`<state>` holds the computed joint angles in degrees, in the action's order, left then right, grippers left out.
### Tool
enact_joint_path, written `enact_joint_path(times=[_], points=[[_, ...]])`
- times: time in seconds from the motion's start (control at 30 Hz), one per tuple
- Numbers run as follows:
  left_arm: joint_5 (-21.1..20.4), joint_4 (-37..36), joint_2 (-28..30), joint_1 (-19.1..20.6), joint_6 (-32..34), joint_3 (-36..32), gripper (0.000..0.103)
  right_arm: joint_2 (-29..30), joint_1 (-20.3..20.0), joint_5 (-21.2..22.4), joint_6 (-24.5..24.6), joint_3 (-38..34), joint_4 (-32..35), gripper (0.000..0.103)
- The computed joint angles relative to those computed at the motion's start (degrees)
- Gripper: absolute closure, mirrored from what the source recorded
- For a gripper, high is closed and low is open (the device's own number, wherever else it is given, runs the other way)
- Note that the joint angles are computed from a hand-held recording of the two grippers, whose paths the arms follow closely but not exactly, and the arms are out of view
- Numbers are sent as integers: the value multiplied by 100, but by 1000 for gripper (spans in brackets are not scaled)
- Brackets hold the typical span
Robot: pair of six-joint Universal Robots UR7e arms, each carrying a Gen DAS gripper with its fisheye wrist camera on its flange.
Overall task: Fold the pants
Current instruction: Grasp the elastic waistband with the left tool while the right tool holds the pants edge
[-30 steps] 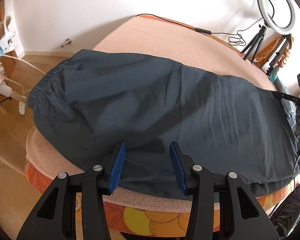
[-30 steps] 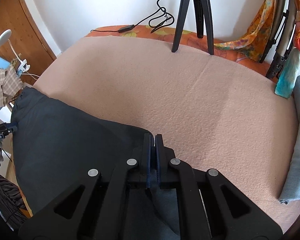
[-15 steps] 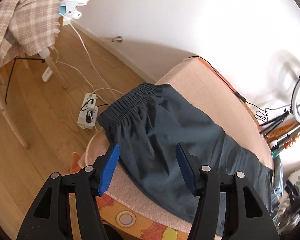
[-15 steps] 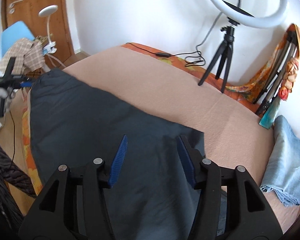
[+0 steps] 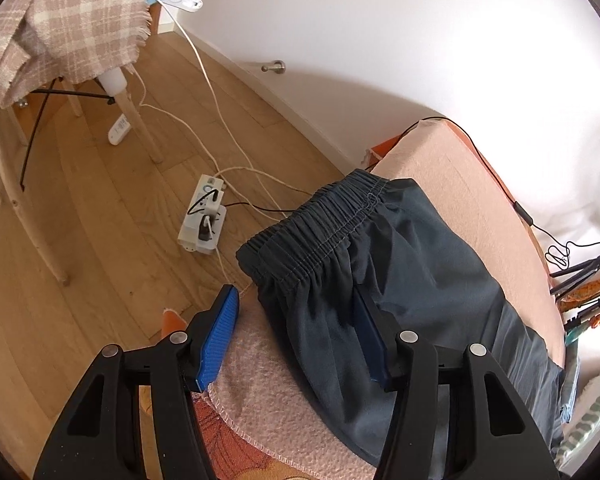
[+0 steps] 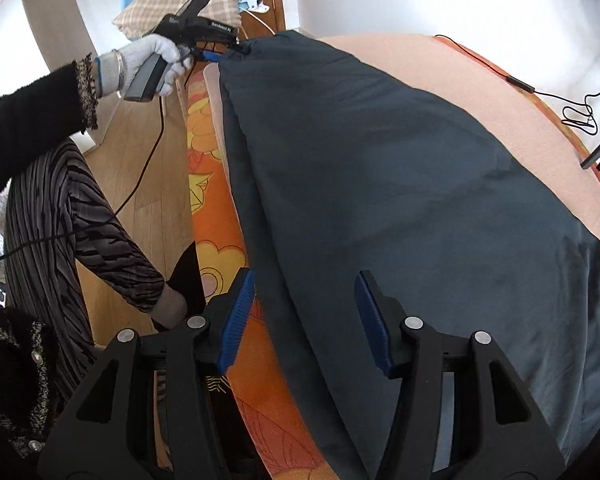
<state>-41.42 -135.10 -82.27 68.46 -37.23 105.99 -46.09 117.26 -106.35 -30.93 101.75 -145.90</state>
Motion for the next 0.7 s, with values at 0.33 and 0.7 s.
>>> enact_joint_path(times=[0.33,0.7], points=[[105,-185,103,-4,303,-10,66,291,39,-345,-118,-159,-29,96],[214,-102,-16,-34,164,43,70,126,30,-268,-164,-28,53,98]])
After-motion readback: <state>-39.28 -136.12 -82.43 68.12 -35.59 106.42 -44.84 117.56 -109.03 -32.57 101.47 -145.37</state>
